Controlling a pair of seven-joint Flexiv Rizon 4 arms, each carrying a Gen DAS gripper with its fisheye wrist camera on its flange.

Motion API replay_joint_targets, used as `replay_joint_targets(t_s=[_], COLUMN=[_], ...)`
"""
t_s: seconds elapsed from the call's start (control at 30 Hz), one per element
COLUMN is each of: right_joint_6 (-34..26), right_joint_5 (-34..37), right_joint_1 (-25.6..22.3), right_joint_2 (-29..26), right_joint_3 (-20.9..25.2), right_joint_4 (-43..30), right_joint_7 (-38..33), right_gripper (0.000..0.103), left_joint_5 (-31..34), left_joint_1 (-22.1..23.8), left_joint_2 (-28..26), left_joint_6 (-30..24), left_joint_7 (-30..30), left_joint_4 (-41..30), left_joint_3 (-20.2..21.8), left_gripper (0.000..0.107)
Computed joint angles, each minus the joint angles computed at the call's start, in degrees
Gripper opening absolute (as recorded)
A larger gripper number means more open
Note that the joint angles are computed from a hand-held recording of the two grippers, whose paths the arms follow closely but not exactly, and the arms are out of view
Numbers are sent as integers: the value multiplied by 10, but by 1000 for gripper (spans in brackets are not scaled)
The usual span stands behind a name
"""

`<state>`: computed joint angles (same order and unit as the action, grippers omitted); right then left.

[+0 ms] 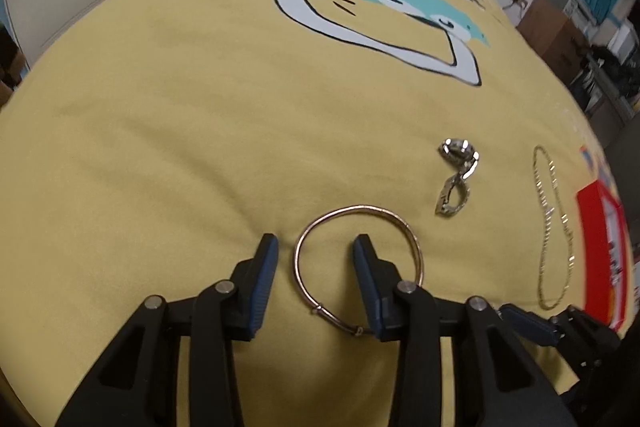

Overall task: Organize jewelry
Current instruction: 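Grasp the thin gold bangle with the left tool while the right tool grasps the twisted silver hoop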

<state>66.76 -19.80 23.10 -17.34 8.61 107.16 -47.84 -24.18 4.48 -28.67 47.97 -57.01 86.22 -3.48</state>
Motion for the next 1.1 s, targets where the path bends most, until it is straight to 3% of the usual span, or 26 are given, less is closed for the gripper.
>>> replay_joint_targets(t_s=[0.13, 0.3, 0.4, 0.77, 1.1], right_joint_6=[-2, -29, -40, -63, -57], right_joint_5=[-22, -35, -40, -59, -69], right_joint_1=[8, 10, 14, 21, 24], right_joint_2=[-1, -4, -5, 12, 76], right_joint_3=[-7, -5, -6, -3, 16], right_joint_4=[4, -4, -9, -3, 52], right_joint_7=[5, -6, -5, 21, 64], right_gripper=[50, 48, 41, 39, 39], left_joint_5=[18, 9, -9, -87, -58], left_joint_1=[-12, -9, -1, 18, 4], left_joint_2=[4, 6, 6, 39, 112], left_joint_6=[42, 73, 70, 71, 82], left_joint_7=[-1, 13, 24, 70, 92], left_joint_4=[17, 34, 35, 73, 130], left_joint_3=[5, -5, -13, -24, 8], left_gripper=[30, 17, 8, 4, 3])
